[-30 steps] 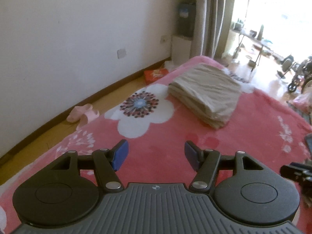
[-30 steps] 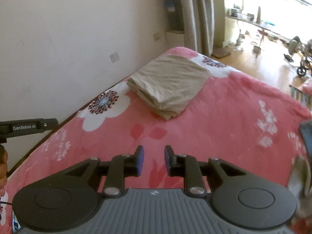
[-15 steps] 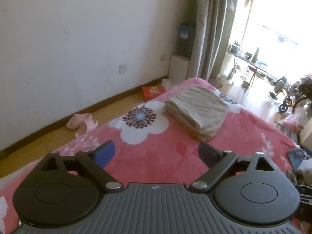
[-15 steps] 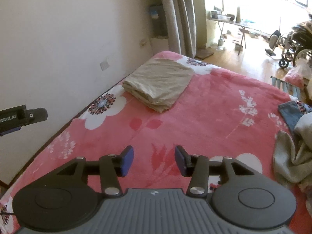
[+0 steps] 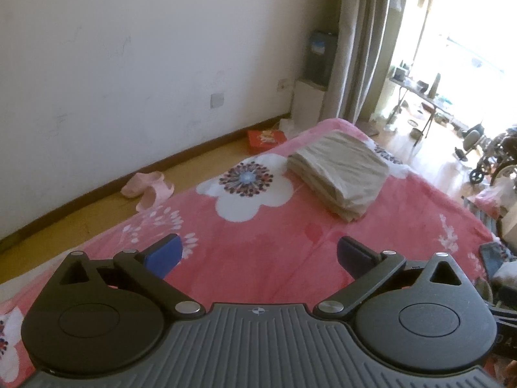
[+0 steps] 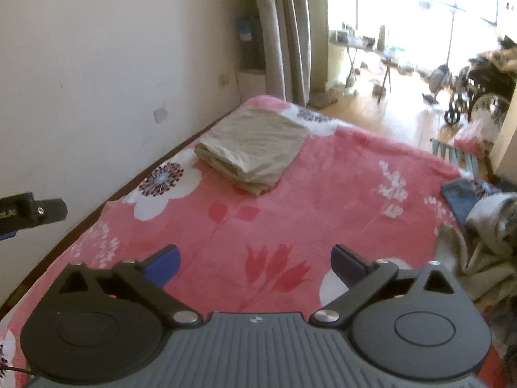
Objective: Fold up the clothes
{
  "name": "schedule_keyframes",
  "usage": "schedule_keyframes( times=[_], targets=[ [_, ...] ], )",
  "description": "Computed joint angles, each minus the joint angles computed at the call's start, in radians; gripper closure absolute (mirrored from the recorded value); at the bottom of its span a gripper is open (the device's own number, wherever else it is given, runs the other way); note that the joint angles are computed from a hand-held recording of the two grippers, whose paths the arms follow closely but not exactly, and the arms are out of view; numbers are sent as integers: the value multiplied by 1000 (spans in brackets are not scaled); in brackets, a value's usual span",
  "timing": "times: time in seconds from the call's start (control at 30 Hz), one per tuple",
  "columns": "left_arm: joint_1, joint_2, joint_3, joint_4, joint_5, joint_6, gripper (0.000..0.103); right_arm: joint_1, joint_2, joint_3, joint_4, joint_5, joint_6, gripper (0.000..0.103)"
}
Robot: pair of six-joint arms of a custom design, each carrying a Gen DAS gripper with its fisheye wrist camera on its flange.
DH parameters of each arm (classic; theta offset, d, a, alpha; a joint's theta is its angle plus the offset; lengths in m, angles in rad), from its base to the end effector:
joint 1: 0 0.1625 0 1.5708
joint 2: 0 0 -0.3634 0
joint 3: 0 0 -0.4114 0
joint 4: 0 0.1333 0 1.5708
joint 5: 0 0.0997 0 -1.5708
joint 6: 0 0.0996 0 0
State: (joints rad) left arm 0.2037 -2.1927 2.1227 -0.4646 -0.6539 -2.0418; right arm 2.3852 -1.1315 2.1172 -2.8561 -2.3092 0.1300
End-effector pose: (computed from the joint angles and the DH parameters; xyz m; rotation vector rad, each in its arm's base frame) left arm -0.1503 -0.2479 0.3700 -0.1298 2.0539 -1.1194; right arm 0.4082 -0.2941 0.1075 0.7028 -2.4088 0.7776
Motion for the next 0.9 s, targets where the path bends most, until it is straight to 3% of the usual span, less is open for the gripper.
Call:
schedule_keyframes(
  times=[0.27, 0.4, 0.9],
  targets=[
    [-21, 28, -3, -25, -46, 39, 0, 18, -27, 8, 4, -4, 20, 0],
    [-46, 42, 3, -22, -40, 56, 0, 33, -35, -3, 80, -54, 96, 0],
    [-96, 26, 50, -109, -70, 150, 0, 83, -64, 11, 218, -152, 195, 0]
  ],
)
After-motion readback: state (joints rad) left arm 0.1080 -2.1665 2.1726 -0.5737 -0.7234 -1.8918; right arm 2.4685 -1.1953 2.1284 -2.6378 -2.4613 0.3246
